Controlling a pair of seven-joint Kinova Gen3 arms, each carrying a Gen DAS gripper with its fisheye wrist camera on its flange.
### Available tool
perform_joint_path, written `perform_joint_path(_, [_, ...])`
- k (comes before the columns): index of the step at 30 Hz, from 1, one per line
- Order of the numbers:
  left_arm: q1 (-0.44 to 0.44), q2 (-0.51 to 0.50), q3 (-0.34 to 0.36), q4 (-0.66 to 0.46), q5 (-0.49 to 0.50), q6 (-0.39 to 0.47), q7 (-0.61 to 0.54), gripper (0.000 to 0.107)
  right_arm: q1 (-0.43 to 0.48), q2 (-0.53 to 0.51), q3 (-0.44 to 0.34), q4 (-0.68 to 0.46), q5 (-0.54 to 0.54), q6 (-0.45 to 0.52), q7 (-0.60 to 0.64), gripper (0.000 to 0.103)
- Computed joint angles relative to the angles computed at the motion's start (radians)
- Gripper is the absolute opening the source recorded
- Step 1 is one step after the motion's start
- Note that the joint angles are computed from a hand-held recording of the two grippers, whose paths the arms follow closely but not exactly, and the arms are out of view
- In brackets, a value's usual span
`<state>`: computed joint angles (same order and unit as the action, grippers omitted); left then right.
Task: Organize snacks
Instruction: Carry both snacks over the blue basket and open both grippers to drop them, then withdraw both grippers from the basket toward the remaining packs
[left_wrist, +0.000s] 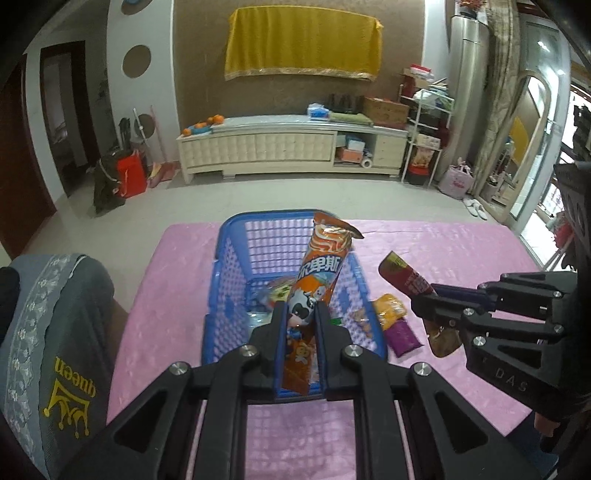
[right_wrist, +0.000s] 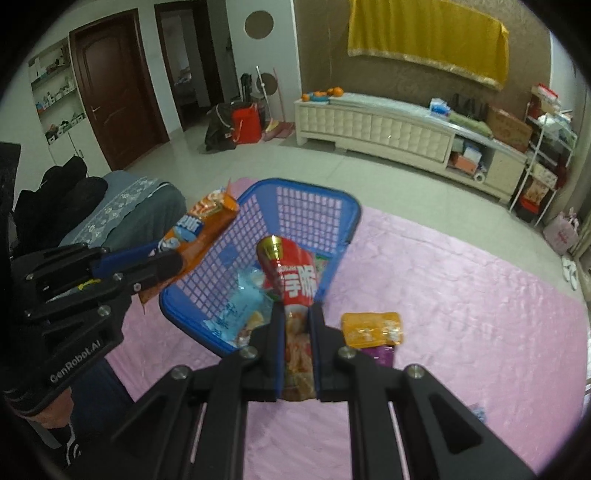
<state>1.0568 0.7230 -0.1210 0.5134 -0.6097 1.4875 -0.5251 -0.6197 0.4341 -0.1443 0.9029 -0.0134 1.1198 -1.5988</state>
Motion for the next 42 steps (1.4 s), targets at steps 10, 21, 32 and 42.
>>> perform_joint_path(10, [-0.084, -0.078, 0.05, 0.229, 0.028, -0.109, 0.077, 0.013, -0.061, 0.139, 0.026, -0.182, 0.028, 0.124, -0.023, 0.015])
perform_joint_path(21, [-0.149, -0.068, 0.075, 0.266, 0.064, -0.164, 0.04, 0.014, -0.131, 0.261, 0.081, -0.365, 0.081, 0.239, -0.025, 0.016])
perform_joint_path(32, [-0.101, -0.069, 0.057, 0.242, 0.03, -0.11, 0.007, 0.059, -0.14, 0.248, 0.098, -0.362, 0.099, 0.24, -0.039, 0.067])
perform_joint_path(42, [-0.025, -0.079, 0.046, 0.191, -0.042, -0.069, 0.028, 0.08, -0.108, 0.06, 0.057, -0.087, 0.128, 0.063, -0.033, 0.082])
